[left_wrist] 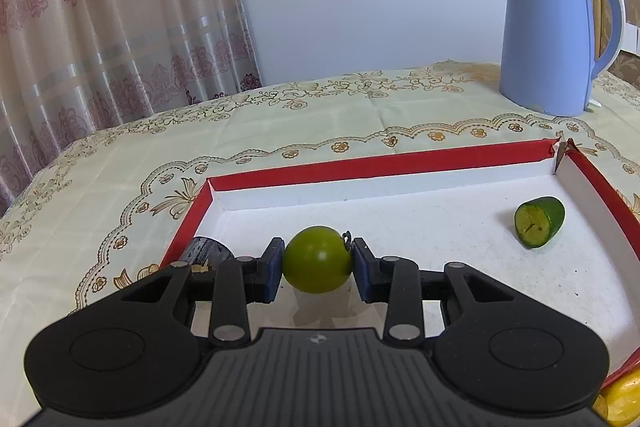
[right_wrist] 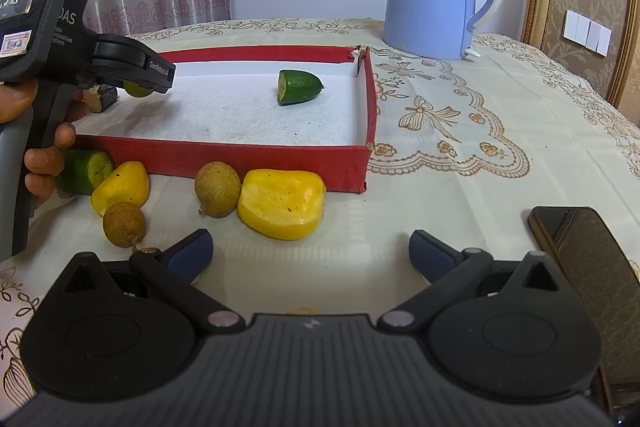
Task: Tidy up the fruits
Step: 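Lower the green lime into the tray and open the left tool, then reach the right tool to the brown kiwi beside the tray and grasp it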
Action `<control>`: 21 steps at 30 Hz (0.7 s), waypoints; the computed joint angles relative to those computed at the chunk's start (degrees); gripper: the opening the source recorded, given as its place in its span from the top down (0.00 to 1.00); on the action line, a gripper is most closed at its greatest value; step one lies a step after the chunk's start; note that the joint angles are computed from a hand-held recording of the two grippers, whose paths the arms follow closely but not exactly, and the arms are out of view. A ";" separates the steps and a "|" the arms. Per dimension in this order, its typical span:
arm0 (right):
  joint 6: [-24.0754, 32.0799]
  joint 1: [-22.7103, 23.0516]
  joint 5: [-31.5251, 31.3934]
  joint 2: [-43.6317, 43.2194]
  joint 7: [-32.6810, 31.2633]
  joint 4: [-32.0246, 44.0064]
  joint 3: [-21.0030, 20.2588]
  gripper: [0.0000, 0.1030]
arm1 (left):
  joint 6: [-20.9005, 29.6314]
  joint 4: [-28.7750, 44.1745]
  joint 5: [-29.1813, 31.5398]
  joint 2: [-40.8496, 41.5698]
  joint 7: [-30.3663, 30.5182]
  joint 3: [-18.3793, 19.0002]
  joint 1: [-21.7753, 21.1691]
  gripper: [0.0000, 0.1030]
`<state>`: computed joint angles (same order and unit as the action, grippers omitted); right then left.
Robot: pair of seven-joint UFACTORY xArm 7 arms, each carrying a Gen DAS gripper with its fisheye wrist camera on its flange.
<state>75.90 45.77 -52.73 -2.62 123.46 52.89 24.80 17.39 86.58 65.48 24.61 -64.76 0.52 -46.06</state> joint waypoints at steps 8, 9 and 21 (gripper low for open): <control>0.05 0.04 0.01 0.03 0.00 0.04 0.00 0.00 | 0.41 0.37 -0.58 0.28 0.57 0.02 -0.20 0.66; 0.05 0.04 0.01 0.03 0.00 0.04 0.00 0.00 | 0.45 0.43 -0.75 0.32 0.77 -0.03 -0.15 0.65; 0.05 0.03 0.02 0.06 -0.09 0.06 -0.05 0.00 | -1.62 -4.23 4.59 -4.94 -6.51 0.99 0.03 0.45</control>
